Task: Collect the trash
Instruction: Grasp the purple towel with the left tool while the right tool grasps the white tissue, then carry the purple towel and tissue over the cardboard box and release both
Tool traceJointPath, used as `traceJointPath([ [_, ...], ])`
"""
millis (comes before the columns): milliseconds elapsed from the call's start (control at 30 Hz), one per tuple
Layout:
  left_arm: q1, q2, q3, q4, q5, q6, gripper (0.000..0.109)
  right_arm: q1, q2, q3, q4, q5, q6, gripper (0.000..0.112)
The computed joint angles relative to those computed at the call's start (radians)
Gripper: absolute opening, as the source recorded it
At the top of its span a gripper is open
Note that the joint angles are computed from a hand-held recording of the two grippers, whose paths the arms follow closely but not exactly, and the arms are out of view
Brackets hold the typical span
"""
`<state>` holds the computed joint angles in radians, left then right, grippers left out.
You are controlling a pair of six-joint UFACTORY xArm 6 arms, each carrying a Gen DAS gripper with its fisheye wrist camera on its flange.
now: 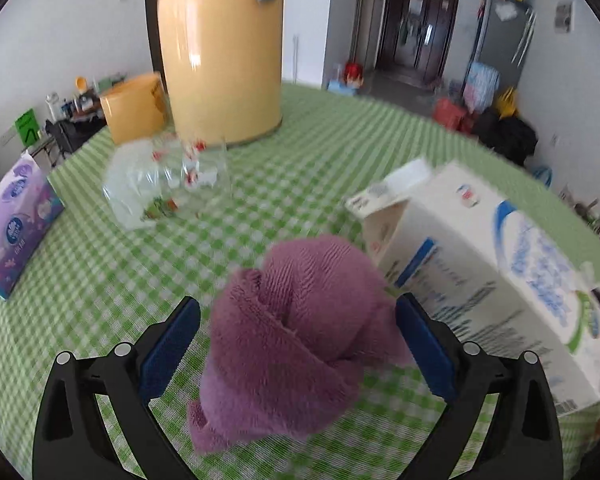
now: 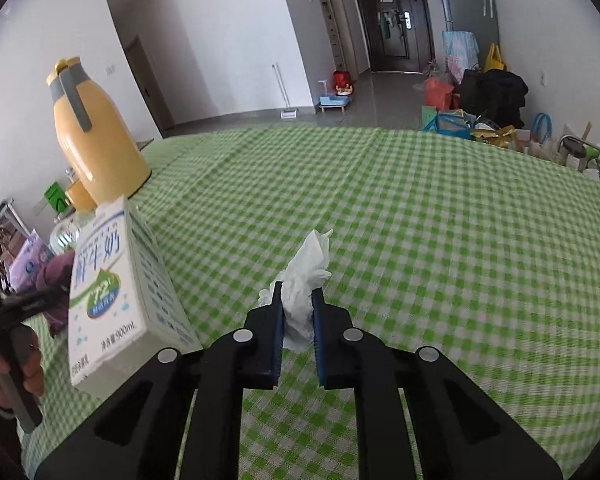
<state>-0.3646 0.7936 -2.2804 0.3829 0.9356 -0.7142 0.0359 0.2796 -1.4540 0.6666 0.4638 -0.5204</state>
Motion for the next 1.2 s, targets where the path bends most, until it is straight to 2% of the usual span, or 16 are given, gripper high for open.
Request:
traceJointPath([
  [67,0.008,0.041,-0.062,-0.052,0.032,0.035,0.065,-0.004,0.002,-0.008,0.009,0.001,0.0,0.013],
  [133,0.014,0.047,-0.072,-0.101,0.02,0.054,0.046,-0.012,-0.004,-0.007,0.021,0.01,-0.013,0.013],
  [167,0.012,0.058,-0.096,-0.105,0.036,0.063,0.04,-0.012,-0.004,-0.007,0.018,0.01,-0.011,0.013],
  [233,0.004,0.061,-0.117,-0.1,0.055,0.069,0.036,-0.018,-0.017,0.002,0.027,0.011,-0.03,0.013],
  [500,-0.024,-0.308,0.359,-0.071,-0.149,-0.044,0.035,-0.005,-0.076,0.026,-0.044,-0.036,0.008,0.013],
  [633,-0.047,-0.518,0.594,-0.015,-0.24,-0.112,0.035,0.017,-0.158,0.079,-0.036,-0.076,-0.026,0.013],
  [733,-0.056,-0.646,0.713,0.041,-0.274,-0.144,0.035,0.045,-0.257,0.155,-0.029,-0.106,-0.042,0.013],
  [833,-0.066,-0.756,0.805,0.09,-0.293,-0.19,0.035,0.079,-0.348,0.209,-0.119,-0.115,0.004,0.013],
  [967,-0.079,-0.88,0.901,0.132,-0.319,-0.225,0.035,0.129,-0.459,0.253,-0.128,-0.065,-0.028,0.013],
  [1200,-0.028,-1.126,1.176,0.119,-0.367,-0.251,0.036,0.272,-0.521,0.335,-0.233,-0.046,0.06,0.013],
])
